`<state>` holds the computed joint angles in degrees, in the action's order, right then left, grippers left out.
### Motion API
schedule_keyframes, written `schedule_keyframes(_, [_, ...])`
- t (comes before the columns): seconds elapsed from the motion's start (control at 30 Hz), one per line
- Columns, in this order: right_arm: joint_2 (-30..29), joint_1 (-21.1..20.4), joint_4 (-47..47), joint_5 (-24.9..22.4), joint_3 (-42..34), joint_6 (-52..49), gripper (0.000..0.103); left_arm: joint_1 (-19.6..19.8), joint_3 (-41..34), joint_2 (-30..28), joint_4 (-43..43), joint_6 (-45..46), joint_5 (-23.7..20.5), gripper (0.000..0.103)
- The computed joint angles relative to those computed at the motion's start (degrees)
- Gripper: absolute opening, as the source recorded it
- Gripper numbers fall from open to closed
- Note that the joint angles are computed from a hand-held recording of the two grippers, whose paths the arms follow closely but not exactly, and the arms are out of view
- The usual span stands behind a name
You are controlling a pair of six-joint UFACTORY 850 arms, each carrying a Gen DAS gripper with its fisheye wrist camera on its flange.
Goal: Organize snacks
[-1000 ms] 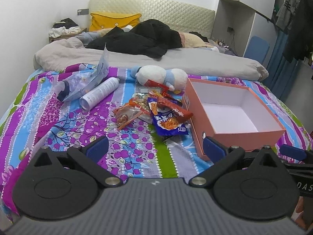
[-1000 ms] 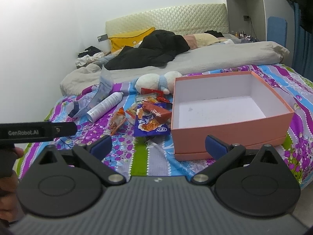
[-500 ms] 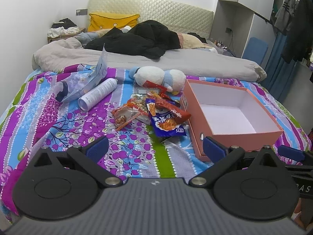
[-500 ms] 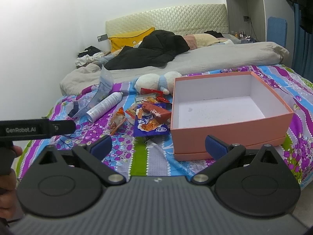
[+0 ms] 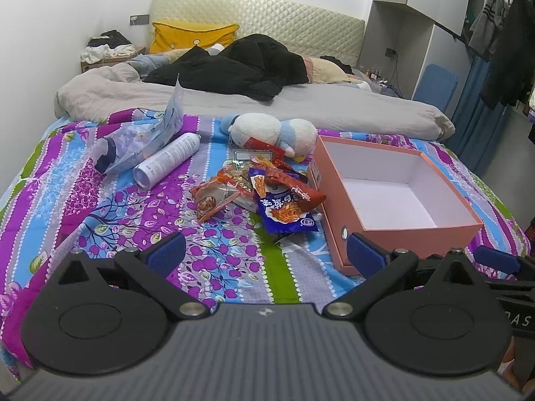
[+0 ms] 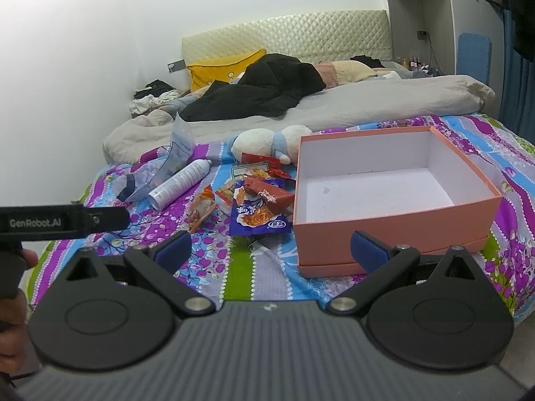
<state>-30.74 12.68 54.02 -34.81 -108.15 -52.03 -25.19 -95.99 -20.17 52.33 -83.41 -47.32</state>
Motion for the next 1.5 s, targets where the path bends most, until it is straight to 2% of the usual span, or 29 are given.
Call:
schedule_keyframes(0.43, [0.0, 0.1, -0.7, 0.1, -0.3, 1.2, 0.103, -0.1, 0.3, 0.2, 0.2, -0.3, 0.0, 0.103])
schedule_keyframes(0.6, [0.6, 0.5, -1.1, 1.8, 0.4, 0.7, 0.103, -0.1, 0.5, 0.3, 0.2, -0.3, 0.2, 0.103])
schedule_keyframes(0.97, [-0.4, -0.2, 1.4, -2.2, -0.9, -0.9, 0.103, 0.3, 1.8, 0.8, 0.6, -1.4, 1.3, 0.103])
schedule_keyframes(1.27, [-0.5, 0.3, 2.0, -0.5, 0.0, -1.4, 0.103, 1.1, 2.5, 0.9, 0.2, -0.9, 1.9, 0.103])
schedule_keyframes(1.37, [-1.7, 0.4, 1.1, -1.6, -1.3, 0.3, 0.103, 1.7, 2.6, 0.8, -0.3, -0.3, 1.8, 0.103])
schedule_keyframes(1.5, [-2.6, 1.0, 0.7, -0.7, -2.1, -0.2, 0.103, 2.4, 2.6, 0.6, -0.3, 0.3, 2.4, 0.103])
